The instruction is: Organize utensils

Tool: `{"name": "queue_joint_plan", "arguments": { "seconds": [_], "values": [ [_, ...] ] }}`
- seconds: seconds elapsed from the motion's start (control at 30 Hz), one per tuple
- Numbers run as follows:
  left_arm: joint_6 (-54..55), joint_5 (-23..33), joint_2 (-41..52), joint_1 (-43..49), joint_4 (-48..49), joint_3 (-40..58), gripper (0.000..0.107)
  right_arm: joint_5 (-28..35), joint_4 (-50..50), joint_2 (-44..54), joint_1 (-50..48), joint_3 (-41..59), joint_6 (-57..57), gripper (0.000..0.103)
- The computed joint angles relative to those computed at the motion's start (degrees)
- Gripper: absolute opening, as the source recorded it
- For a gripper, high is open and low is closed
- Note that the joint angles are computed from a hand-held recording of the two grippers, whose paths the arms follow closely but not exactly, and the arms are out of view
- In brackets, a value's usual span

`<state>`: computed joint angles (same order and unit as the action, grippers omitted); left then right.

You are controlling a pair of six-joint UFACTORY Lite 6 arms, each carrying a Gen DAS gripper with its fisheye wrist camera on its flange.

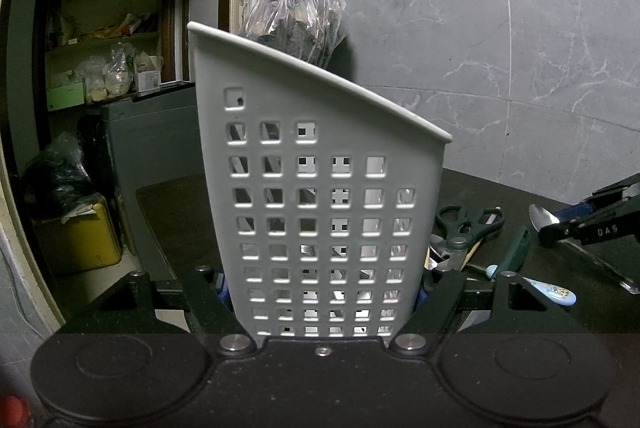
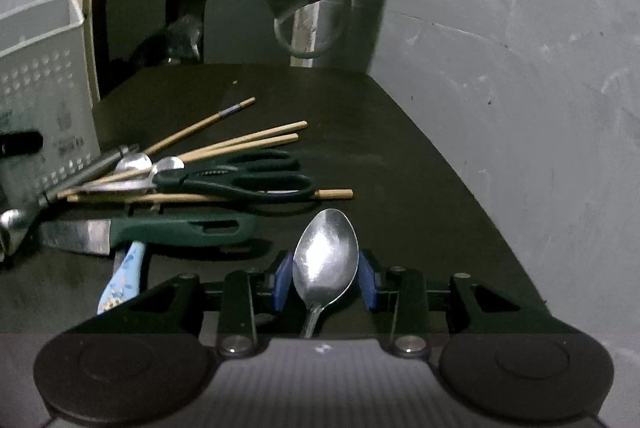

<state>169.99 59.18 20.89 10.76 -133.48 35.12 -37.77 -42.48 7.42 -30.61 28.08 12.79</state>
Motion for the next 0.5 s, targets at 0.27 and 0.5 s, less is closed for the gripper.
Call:
{"name": "queue_joint_plan", "arguments": {
  "seconds": [0.27, 0.5],
  "values": [
    [-0.04, 0.01, 0.0, -0.01, 0.02, -0.02, 0.075, -1.24, -3.74, 2.11, -0.86, 1.16, 4.38, 0.04],
    [0.0, 0.0, -0.02, -0.03, -0.03, -0.05, 0.075, -1.25, -17.02, 4.48, -3.72, 5.41, 14.14, 0.051]
  ]
}}
